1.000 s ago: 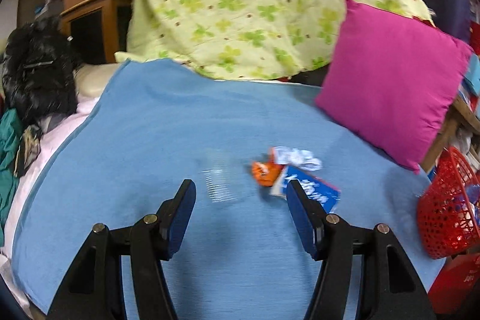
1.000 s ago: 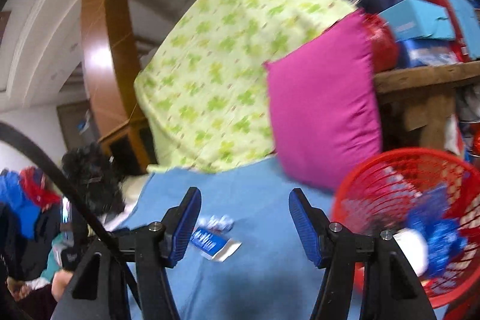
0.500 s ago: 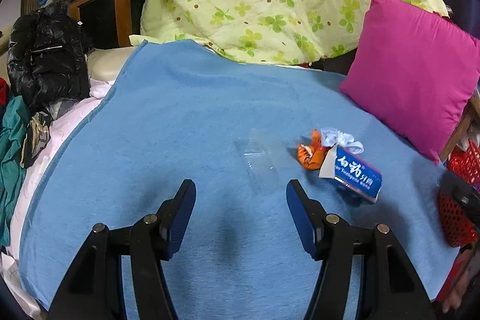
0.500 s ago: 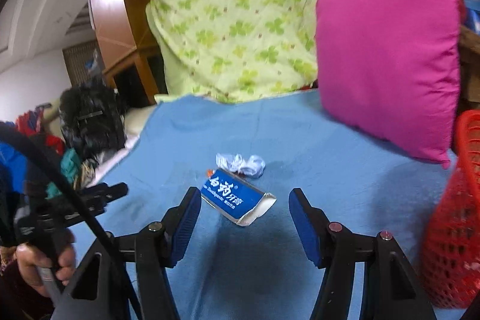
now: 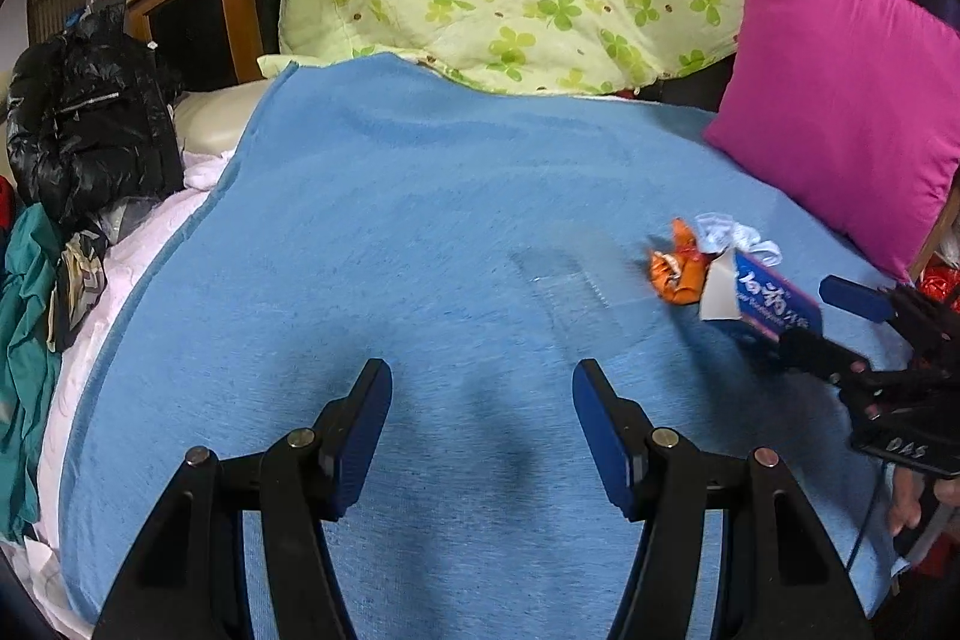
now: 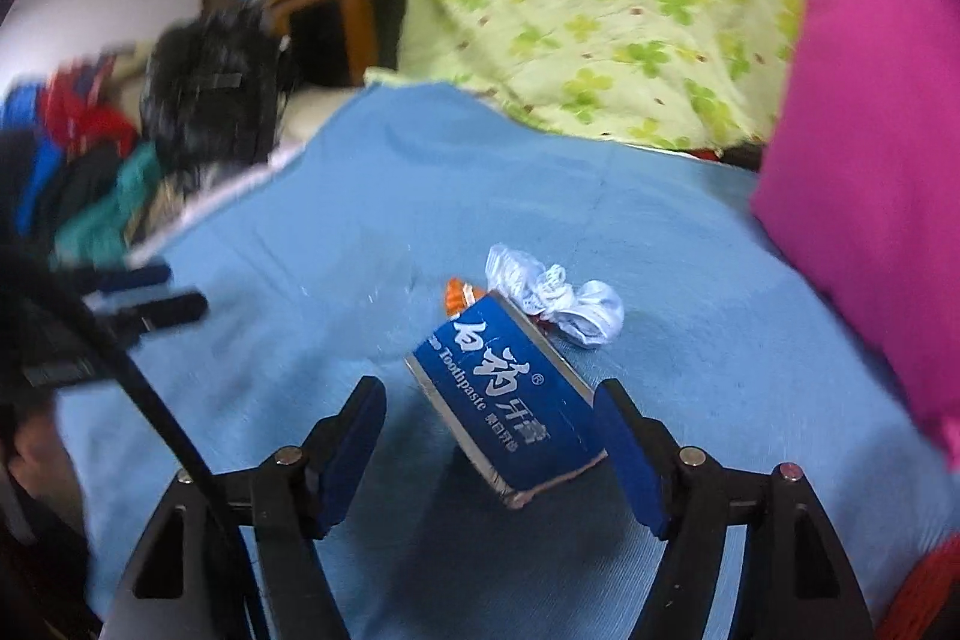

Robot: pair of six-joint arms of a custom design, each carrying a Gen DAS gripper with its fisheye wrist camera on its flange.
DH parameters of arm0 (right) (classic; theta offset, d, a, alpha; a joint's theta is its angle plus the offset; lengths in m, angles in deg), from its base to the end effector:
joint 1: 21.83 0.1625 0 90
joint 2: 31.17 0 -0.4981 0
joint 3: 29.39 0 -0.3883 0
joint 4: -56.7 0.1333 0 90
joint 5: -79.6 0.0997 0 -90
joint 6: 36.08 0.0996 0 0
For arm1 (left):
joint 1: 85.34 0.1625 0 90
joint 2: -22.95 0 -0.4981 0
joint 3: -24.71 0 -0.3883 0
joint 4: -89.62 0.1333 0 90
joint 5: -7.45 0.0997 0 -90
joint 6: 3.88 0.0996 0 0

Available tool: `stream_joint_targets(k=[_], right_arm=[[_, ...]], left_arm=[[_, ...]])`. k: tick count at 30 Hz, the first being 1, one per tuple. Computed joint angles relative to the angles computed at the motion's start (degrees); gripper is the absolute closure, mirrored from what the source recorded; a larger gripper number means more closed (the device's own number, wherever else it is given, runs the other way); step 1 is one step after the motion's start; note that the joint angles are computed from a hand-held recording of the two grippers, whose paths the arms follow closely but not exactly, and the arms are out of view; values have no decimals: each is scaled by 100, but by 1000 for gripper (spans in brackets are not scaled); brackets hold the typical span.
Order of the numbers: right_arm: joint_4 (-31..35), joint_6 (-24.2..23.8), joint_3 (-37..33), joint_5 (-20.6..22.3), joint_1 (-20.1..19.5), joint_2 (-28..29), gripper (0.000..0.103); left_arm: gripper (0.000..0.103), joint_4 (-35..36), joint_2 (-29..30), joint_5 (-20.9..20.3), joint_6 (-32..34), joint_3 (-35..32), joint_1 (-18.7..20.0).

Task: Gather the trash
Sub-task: 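Move the right tool to the blue toothpaste box while the left returns over the blanket, then close the right tool on the blue toothpaste box and lift it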

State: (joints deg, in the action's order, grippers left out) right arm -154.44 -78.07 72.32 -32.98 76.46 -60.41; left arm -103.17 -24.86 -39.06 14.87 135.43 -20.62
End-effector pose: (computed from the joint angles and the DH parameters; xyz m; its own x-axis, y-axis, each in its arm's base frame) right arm 0.1930 -0.6656 0.0497 -0.6463 -0.3241 0.6908 -0.7098 0.5875 -0.3885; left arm -0.0883 -0.6596 0.1943 -0.6943 0.1386 -0.7062 0.5818 0.6857 -0.4374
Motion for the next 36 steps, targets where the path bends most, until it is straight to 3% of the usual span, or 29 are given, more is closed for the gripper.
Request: stream_joint_targets(k=[3, 5, 14, 20, 24, 30, 34, 36], right_arm=[[-23, -423, -277, -280, 5, 215, 27], [-90, -431, -373, -347, -21, 285, 27], [463, 803, -31, -214, -123, -200, 34], [1086, 2287, 379, 259, -337, -745, 35], [1235, 2913, 590, 532, -418, -944, 35], [1227, 3499, 935, 952, -500, -1207, 35], [1078, 3676, 1115, 1196, -546, -1342, 36], [1074, 3771, 1175, 1298, -590, -1398, 44]], left_arm=[[39, 212, 9, -55, -78, -104, 72], [39, 297, 17, -99, -80, -161, 97], [39, 586, 59, -613, -44, -360, 174], [39, 699, 315, -825, -323, -548, 91], [34, 597, 569, -723, -410, -731, 5], [34, 790, 851, -384, -881, -1089, -18], [35, 1070, 864, -440, -1361, -1242, 65], [49, 1182, 846, -591, -1514, -1275, 114]])
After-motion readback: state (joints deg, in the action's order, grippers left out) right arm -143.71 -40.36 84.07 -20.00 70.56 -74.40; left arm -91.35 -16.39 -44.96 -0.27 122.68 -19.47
